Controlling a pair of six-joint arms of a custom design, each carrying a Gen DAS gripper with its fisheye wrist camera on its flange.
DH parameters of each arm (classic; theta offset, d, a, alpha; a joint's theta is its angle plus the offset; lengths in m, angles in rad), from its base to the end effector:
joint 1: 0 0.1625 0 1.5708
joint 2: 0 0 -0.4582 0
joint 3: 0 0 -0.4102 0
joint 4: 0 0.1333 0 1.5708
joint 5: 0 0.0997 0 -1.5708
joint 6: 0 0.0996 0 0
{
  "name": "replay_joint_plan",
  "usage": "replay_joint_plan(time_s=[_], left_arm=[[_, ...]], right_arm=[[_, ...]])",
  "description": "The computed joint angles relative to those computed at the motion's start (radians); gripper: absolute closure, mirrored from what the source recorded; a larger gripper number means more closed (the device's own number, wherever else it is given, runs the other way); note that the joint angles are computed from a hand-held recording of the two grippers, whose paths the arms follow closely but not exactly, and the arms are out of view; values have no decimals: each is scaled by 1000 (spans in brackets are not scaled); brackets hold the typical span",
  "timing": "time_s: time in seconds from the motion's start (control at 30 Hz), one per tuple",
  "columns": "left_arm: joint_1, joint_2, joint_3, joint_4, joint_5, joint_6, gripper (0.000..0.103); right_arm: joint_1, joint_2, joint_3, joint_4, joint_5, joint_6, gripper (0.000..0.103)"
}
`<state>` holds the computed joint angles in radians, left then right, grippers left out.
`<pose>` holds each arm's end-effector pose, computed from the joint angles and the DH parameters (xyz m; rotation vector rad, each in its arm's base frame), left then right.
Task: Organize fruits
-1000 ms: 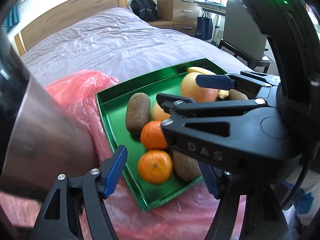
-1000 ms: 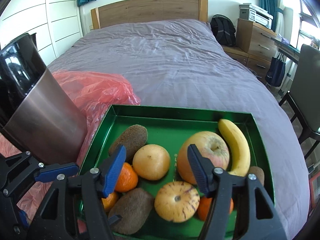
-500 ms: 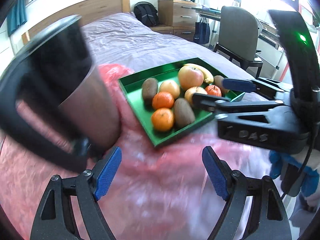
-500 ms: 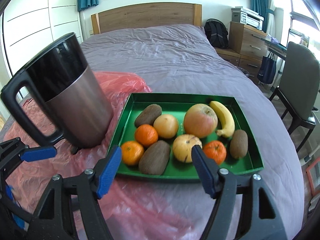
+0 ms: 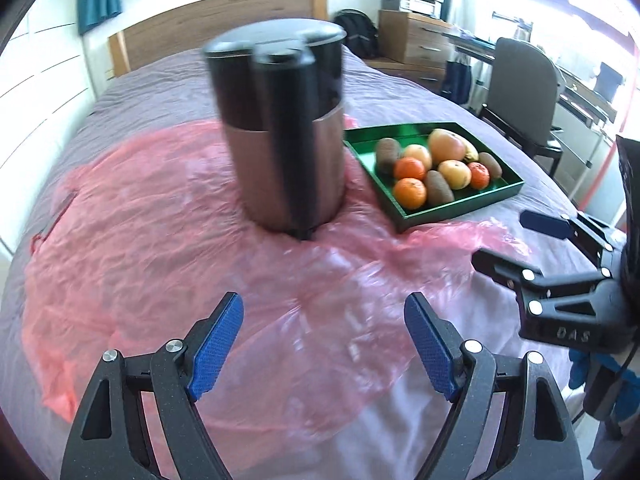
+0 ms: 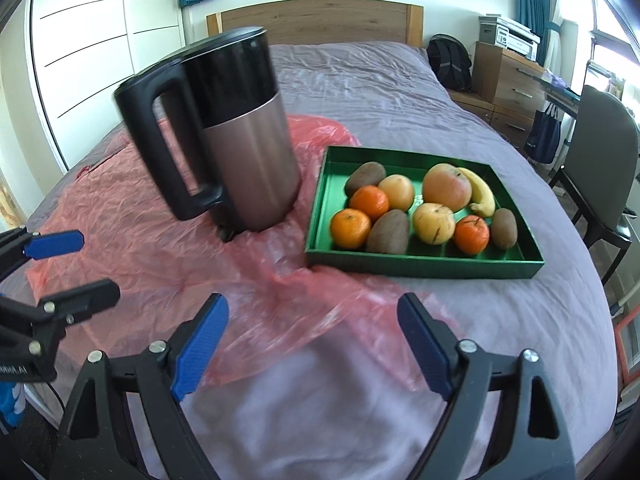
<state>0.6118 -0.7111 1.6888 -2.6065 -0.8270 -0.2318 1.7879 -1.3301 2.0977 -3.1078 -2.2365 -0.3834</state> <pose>-0.4415 -0.5550 0.0540 0.8592 2.3371 -0.6045 0.1844 -0.5026 0.3357 0.3711 -2.2822 0.8582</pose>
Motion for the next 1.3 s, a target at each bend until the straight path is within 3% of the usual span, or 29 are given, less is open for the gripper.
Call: replay_joint_plan(time_s=[0.4, 0.43, 0.47, 0.5, 0.97, 1.3], left_arm=[[-4, -115, 143, -53, 40, -40, 24], [-3, -122, 150, -42, 40, -48, 21], [0, -129, 157, -33, 39, -59, 7], [2, -135, 163, -31, 40, -65, 1], [23, -225, 264, -77, 87, -108, 1], [12, -236, 287, -131, 93, -78, 1]], right_arm=[[94, 32, 35, -60, -81, 17, 0], [99, 35, 37, -70, -86, 15, 0], [105, 39, 38, -82, -94, 12, 0], [109, 43, 40, -91, -99, 9, 0], [156, 67, 68, -134, -165, 47, 0], [176, 54, 79, -131, -195, 75, 0]])
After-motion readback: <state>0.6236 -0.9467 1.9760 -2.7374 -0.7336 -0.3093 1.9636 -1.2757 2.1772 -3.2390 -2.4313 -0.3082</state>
